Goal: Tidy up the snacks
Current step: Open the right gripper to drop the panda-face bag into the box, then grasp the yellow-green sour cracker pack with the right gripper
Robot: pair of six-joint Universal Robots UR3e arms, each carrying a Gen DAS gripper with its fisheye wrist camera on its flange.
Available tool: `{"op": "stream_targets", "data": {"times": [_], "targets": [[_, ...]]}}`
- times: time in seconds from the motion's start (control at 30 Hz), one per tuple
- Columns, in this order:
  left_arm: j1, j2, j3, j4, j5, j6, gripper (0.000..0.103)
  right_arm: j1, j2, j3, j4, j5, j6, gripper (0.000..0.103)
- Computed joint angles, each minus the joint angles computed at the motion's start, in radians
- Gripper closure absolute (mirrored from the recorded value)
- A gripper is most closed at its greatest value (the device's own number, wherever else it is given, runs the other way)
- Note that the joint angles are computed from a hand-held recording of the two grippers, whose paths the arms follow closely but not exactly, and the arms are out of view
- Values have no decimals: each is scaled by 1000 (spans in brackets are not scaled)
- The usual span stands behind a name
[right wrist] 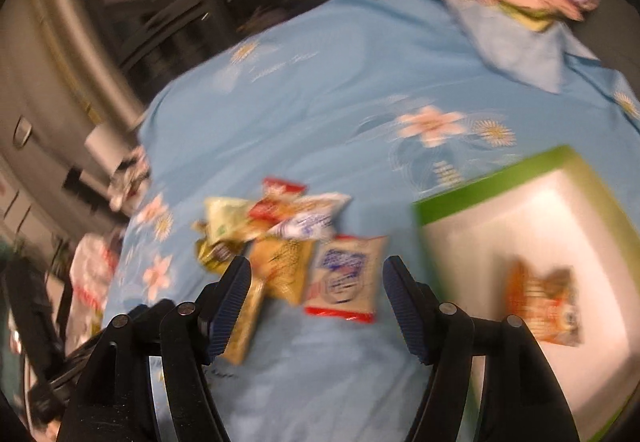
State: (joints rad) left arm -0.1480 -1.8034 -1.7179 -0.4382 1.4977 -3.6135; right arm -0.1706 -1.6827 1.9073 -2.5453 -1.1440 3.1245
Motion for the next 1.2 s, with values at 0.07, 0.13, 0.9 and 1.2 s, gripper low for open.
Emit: {"op": "stream_targets", "data": {"times": [0.07, 0.13, 0.9, 1.2], "targets": [[45, -2, -30, -17, -65, -19, 16, 81, 79, -69, 30, -44, 6, 34], [82, -18, -47, -42, -143, -39, 16, 141, 152, -144, 68, -71, -6, 34], [49, -98, -11, -32, -200, -88, 72, 286, 526, -547, 341, -108, -175, 48], [-1, -134, 56, -59, -110, 19, 78, 179, 391, -323, 360, 25, -125, 48]]}}
